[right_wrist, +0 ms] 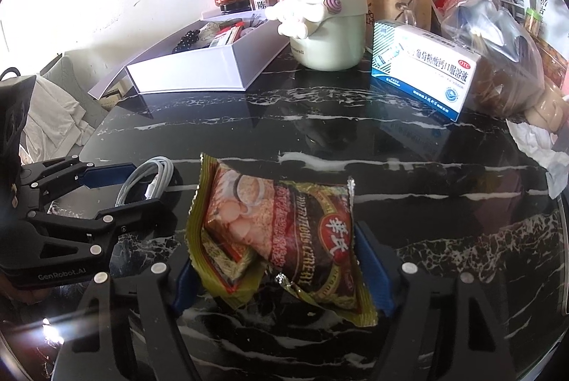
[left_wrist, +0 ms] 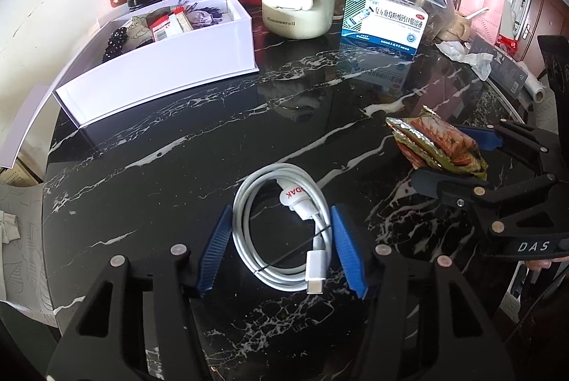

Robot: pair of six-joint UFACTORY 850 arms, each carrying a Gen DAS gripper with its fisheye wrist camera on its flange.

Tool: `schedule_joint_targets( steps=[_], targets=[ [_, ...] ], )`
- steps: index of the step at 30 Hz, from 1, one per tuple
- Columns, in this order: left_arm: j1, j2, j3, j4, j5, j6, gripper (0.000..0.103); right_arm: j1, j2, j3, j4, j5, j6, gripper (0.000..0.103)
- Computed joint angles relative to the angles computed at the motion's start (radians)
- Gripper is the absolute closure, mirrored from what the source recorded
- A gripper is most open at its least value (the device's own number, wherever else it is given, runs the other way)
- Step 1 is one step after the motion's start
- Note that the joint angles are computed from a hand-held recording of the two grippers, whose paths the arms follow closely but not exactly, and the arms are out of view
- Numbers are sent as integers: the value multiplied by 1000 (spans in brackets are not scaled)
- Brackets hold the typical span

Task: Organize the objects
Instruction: 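Lift the white cable with left tool while right tool carries the snack bag toward the box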

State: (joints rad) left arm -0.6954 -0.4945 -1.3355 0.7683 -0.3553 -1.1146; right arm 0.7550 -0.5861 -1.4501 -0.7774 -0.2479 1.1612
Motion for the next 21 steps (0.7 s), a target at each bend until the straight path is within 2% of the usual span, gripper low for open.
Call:
schedule_joint_targets(
  steps=[2,8,14,21],
  targets=[
    [0,0,-1,-4,-1,2,48,1,4,6,-43,-5,42,42],
    [1,-1,-6,-43,-8,31,48,-6,15,24,-60,28,66,46],
    [13,4,-7,-169,18,138,49,-6,23,31,-78,43,86,51],
    [15,13,-12,-158,7,127,49,-4,33,33,-92,63,98,54]
  ],
)
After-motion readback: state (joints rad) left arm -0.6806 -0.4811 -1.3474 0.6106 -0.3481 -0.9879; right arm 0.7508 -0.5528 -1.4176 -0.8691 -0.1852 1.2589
